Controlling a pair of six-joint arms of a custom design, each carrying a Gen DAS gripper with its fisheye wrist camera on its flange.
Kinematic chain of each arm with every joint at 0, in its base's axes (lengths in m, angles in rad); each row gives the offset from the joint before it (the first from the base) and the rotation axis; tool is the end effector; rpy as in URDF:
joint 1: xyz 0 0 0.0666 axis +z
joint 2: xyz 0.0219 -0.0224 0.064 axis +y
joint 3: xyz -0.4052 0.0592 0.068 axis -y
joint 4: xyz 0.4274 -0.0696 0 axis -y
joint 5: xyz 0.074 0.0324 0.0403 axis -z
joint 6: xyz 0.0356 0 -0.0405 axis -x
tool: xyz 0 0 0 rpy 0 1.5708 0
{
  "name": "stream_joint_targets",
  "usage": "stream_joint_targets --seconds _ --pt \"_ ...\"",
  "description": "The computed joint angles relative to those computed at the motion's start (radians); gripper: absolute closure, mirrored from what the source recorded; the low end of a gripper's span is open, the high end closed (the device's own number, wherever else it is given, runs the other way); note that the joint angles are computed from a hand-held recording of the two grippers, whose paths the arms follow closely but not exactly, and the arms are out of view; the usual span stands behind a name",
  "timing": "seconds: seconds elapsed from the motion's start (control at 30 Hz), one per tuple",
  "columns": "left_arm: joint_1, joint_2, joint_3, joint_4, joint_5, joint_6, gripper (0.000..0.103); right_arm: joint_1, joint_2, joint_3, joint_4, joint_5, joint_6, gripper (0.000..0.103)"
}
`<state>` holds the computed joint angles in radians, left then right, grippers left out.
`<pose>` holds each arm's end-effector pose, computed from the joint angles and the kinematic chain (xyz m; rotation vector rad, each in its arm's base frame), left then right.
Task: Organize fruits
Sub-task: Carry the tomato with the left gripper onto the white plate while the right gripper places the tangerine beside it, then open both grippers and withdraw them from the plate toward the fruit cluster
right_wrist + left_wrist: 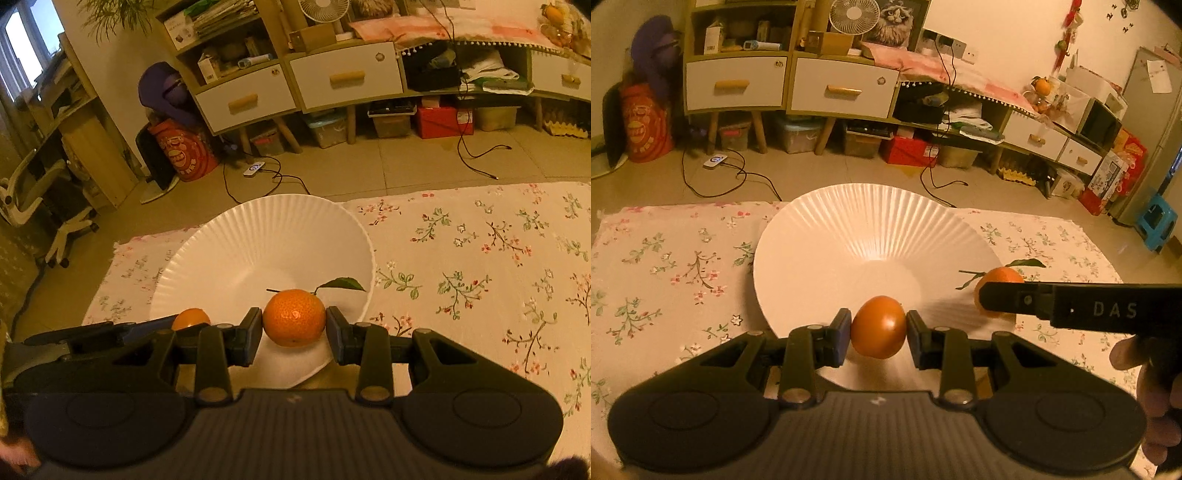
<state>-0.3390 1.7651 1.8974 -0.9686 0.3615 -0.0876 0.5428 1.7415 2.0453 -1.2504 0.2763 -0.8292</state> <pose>0.6203 -0.2325 0.4917 0.6735 2.3119 -0.5513 0.5435 0.3161 0.5583 0.4639 2.4383 0.2400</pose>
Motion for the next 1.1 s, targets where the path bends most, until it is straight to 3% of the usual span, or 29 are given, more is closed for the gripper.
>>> stream_joint_targets --seconds 0.67,0.8,1.1 --pt "-0.011 0.015 0.014 -0.014 -0.047 -0.038 0.065 -0.004 0.01 0.012 -0.018 -0.006 0.003 0.066" --pt "-0.008 0.014 0.019 -0.022 -0.044 -0.034 0.056 -0.003 0.0 0.006 -0.011 0.001 -0.014 0.055" --pt "0.003 -0.021 -0.005 -0.024 -0.037 -0.037 0.037 0.011 -0.026 -0.011 -0.016 0.019 -0.034 0.046"
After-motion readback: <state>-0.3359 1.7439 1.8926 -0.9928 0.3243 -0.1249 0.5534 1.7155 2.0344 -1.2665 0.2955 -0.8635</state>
